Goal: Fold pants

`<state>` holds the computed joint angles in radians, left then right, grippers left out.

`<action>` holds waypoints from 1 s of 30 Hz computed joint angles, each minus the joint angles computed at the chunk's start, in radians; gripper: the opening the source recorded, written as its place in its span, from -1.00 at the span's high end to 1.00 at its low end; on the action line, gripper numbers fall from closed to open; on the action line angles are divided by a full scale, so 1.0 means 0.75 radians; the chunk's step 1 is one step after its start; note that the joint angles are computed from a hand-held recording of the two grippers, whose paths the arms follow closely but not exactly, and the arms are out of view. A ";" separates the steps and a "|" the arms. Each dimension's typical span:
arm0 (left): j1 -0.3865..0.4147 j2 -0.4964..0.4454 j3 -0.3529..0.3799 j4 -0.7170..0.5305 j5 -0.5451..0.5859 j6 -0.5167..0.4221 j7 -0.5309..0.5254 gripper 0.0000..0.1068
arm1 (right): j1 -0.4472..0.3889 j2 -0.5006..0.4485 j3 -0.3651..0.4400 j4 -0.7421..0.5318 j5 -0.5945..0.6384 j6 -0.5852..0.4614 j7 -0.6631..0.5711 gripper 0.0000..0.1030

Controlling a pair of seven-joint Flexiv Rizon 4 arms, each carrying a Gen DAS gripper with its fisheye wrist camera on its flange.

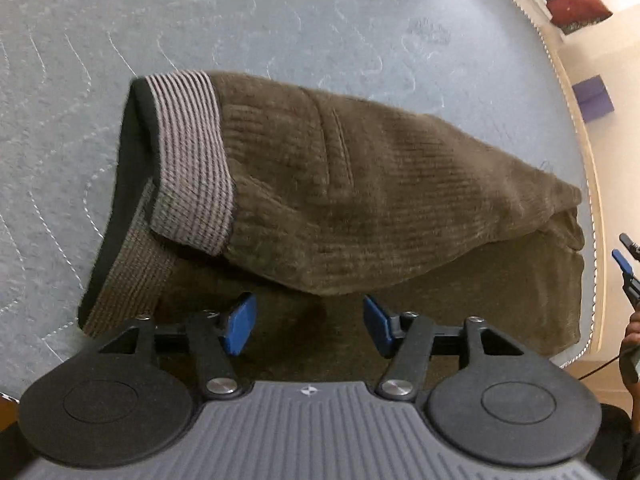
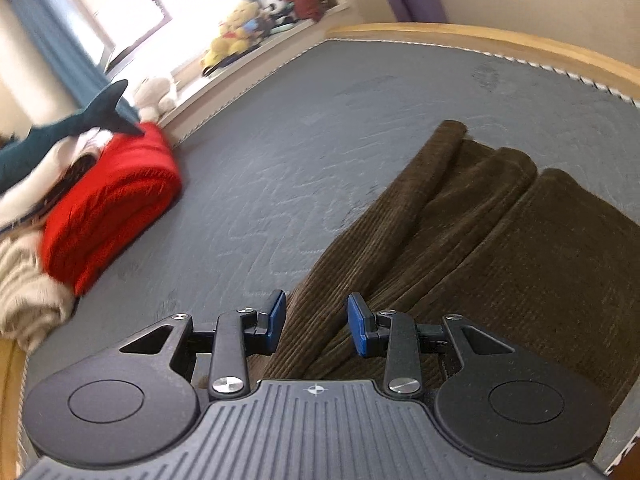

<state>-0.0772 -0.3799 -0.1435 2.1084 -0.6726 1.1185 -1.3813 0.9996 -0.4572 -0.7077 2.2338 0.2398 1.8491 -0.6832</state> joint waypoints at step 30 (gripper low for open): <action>0.021 -0.095 0.018 -0.114 0.415 0.383 -0.494 0.83 | -0.870 -0.502 0.647 -0.557 -0.069 0.089 0.291 0.30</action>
